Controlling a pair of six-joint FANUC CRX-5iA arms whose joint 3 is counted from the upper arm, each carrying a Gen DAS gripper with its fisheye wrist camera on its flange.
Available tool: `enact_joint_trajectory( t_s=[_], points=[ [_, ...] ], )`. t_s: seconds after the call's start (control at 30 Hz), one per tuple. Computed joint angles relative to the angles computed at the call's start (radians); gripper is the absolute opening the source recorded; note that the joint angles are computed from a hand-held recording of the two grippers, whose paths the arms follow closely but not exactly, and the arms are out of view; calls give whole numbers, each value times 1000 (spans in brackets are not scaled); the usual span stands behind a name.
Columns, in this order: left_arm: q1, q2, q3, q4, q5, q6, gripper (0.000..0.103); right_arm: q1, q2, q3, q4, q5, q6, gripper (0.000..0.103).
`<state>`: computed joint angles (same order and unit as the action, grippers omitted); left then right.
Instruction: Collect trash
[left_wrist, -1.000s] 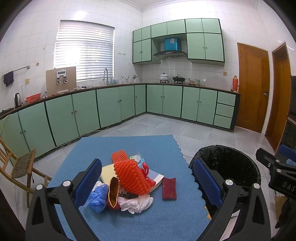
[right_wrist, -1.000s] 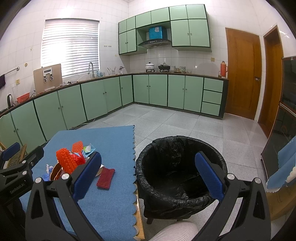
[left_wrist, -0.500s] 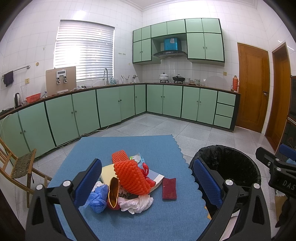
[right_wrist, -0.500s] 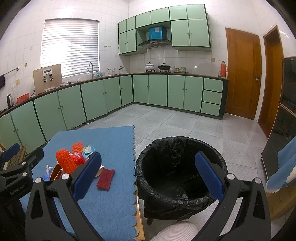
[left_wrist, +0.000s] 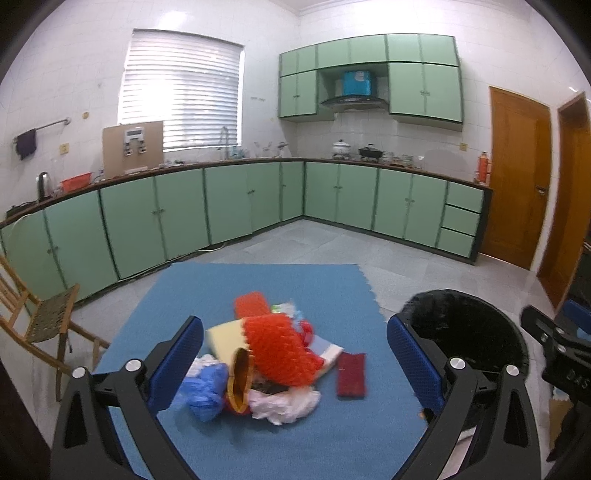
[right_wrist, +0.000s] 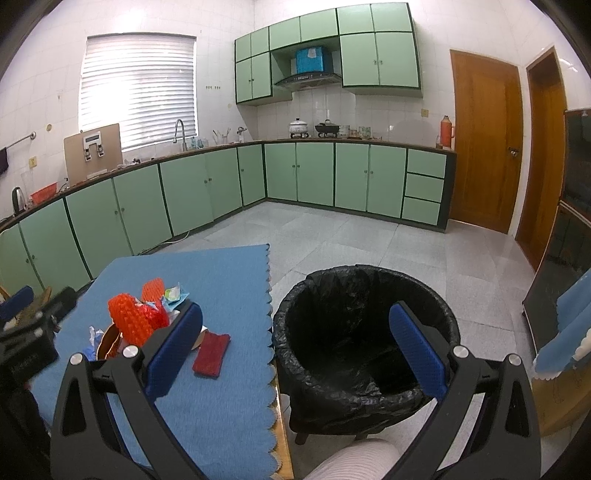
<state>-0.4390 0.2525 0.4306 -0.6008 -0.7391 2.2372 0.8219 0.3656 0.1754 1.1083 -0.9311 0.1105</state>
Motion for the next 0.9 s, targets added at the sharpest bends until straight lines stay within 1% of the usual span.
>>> enact_joint_trajectory(
  t_s=[0.03, 0.17, 0.33, 0.43, 0.5, 0.6, 0.73, 0.83, 0.9],
  points=[
    [1, 6, 10, -32, -19, 25, 97, -1, 9, 11, -7, 1, 6, 98],
    [30, 23, 27, -74, -59, 51, 97, -8, 61, 67, -44, 21, 35, 98],
    [91, 38, 18, -63, -91, 22, 97, -11, 144, 159, -88, 50, 98, 98],
    [126, 36, -17, -60, -80, 28, 97, -13, 177, 186, -94, 94, 111, 98],
    [148, 36, -27, -36, -78, 13, 97, -12, 210, 230, -134, 113, 155, 98],
    [167, 45, -32, -20, -91, -2, 93, -5, 269, 314, -194, 125, 223, 98],
    [192, 49, -50, -3, -85, -6, 92, 7, 360, 451, -281, 120, 325, 96],
    [215, 50, -65, 19, -68, -14, 92, 16, 422, 552, -341, 115, 398, 94],
    [225, 55, -66, 32, -70, -27, 92, 23, 471, 638, -392, 102, 464, 89]
  ],
)
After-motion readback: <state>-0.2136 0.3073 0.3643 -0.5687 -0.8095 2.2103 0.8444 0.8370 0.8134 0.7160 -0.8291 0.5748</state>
